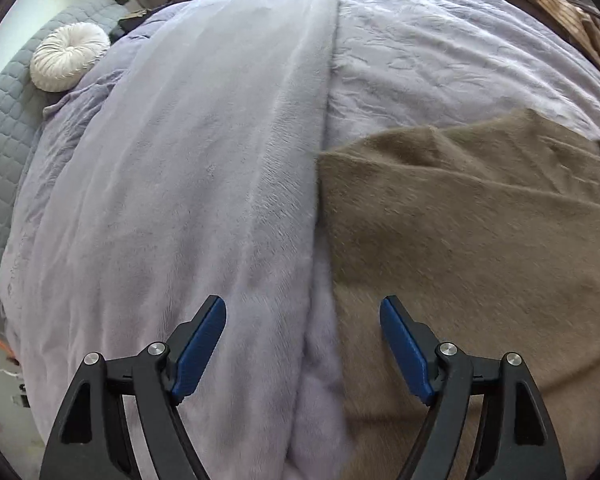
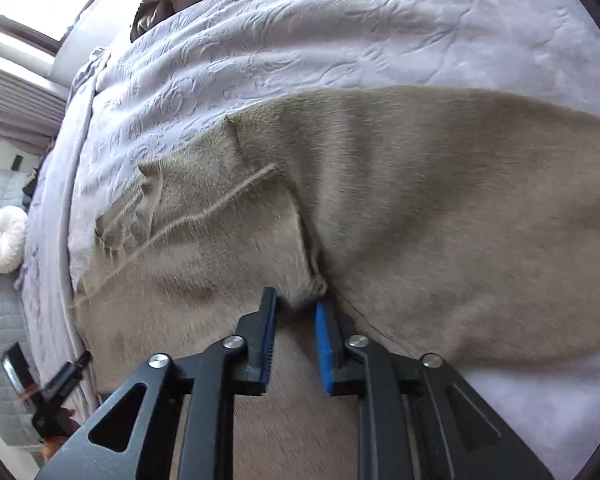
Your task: Fold small clothes
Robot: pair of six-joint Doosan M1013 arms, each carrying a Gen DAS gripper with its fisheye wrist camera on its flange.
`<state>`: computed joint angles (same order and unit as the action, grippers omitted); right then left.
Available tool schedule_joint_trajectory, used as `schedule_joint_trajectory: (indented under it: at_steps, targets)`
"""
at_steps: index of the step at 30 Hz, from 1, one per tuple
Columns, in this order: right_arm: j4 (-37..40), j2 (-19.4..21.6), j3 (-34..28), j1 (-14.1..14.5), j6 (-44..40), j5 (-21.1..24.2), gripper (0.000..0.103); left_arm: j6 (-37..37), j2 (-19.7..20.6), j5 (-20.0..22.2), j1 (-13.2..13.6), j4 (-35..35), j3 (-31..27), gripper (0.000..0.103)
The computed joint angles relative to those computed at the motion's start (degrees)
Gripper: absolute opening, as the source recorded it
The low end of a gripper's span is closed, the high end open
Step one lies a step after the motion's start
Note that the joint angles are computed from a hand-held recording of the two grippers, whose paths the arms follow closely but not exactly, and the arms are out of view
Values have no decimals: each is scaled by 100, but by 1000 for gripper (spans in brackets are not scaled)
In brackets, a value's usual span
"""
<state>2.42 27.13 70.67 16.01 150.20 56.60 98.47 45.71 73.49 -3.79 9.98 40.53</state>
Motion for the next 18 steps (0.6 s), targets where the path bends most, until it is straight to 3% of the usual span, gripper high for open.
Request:
schedule_joint_trajectory:
  at_steps: [5,13,18]
  targets:
    - [28,-262,223,76,-172,340,38,382,-288,247,-73,-372,309,80]
    - [-83,-492,319,273,-197,850,41,890,-725,768,-310,-1061,841,80]
    - [-91,-617,426,343,-186,987,42,1245,-1000,828,-513,-1227,1261,80]
